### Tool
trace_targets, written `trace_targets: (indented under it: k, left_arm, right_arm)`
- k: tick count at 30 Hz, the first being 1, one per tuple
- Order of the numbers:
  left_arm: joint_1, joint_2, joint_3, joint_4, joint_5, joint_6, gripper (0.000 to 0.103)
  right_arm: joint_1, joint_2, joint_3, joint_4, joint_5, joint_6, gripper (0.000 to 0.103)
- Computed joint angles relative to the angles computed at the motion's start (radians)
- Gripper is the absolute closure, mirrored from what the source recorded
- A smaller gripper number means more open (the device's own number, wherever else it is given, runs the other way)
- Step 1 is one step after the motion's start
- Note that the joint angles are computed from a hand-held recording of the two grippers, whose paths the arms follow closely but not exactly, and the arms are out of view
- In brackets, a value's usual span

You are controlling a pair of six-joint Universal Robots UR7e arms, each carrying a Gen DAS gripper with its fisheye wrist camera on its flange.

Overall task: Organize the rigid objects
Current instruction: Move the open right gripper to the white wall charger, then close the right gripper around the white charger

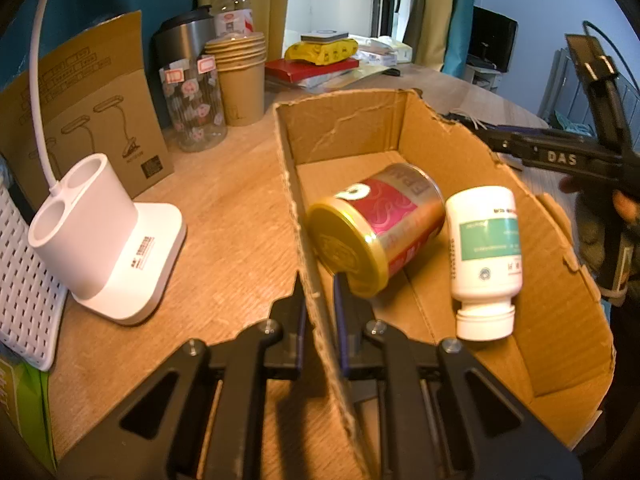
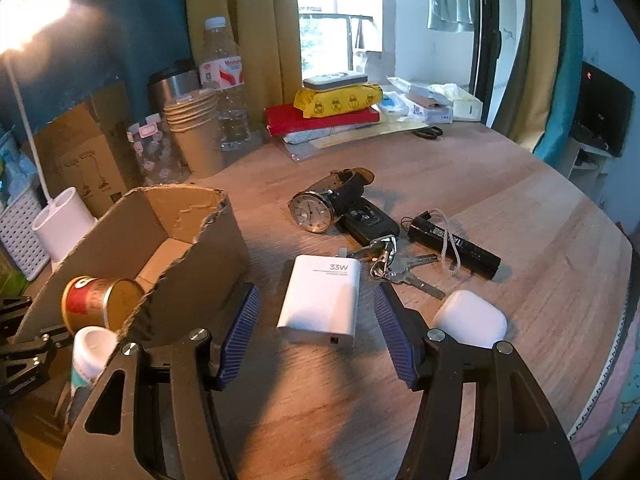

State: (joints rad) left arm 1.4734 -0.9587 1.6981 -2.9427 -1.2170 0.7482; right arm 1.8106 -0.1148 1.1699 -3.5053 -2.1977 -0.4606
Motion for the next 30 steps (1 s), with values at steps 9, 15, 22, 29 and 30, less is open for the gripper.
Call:
trace_targets:
  k: [9,15,22,29,30]
  left_arm:
    - [0.001,0.000,0.001,0.002,-0.001,-0.002,0.090]
    - [0.001,0.000,0.001,0.000,-0.001,0.001,0.090]
    - [0.001,0.000,0.002,0.000,-0.001,0.000,0.090]
    - [0.001,0.000,0.000,0.001,-0.001,0.001,0.090]
    - [0.001,0.001,-0.002,0.003,-0.001,0.000,0.090]
  right_arm:
    - [-0.013,0.041,-0.084,0.064,-0.040,-0.005,0.040]
    - [-0.018,0.075,-0.160,0.129,-0.068,-0.010,0.040]
    - [-0.019,0.088,-0.205,0.213,-0.075,-0.004,0.040]
    - [-0.021,0.100,-0.247,0.273,-0.072,0.001,0.040]
    - [-0.023,0.099,-0.250,0.287,-0.066,0.008,0.040]
